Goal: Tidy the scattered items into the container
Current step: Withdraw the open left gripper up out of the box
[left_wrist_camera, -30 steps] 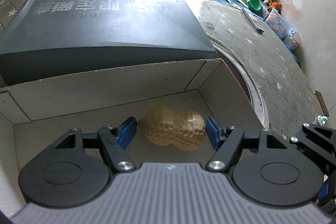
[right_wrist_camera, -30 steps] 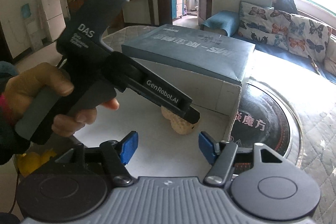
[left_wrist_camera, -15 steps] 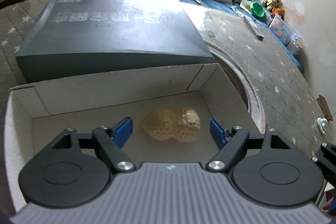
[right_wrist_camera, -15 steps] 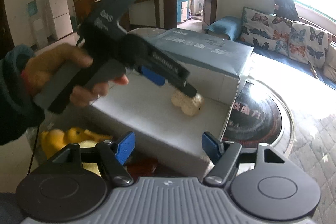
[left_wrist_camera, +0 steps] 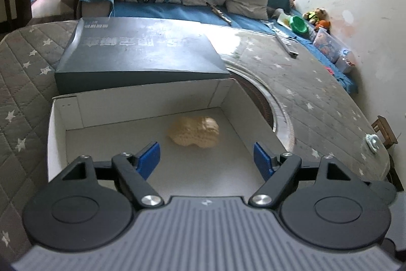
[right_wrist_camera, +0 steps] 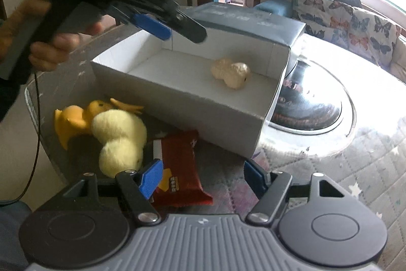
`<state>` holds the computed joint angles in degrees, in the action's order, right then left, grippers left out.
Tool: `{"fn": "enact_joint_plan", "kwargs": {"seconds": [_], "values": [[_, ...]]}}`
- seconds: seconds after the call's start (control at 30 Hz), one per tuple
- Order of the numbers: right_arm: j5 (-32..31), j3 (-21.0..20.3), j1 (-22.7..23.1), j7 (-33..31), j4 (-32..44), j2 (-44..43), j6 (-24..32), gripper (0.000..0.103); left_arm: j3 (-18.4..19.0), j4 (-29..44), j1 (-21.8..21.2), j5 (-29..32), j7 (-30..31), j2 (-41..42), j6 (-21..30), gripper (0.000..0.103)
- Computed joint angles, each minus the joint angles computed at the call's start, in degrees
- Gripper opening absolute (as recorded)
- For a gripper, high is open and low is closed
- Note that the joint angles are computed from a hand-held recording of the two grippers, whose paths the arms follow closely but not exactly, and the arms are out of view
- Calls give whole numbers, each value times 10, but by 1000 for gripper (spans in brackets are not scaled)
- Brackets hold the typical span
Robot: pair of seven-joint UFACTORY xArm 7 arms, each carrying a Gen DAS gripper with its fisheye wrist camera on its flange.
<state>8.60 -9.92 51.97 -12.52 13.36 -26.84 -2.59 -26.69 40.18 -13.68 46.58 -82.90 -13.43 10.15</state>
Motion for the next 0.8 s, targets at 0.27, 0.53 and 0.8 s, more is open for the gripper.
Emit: {"fn": "enact_joint_plan", "kwargs": {"seconds": [0.27,0.53,0.8], "values": [[3,-26,35,-5,0,19,-8,73,-30,-31,-6,-15,-4,-46,1,79],[4,-49,65,-13,2,22,-6,73,-69,-38,14,-32,9,-53,-7,79],[15,-50,74,-22,7,31,-3,73,-83,-43,26,-46,15,-54,-18,79]]}}
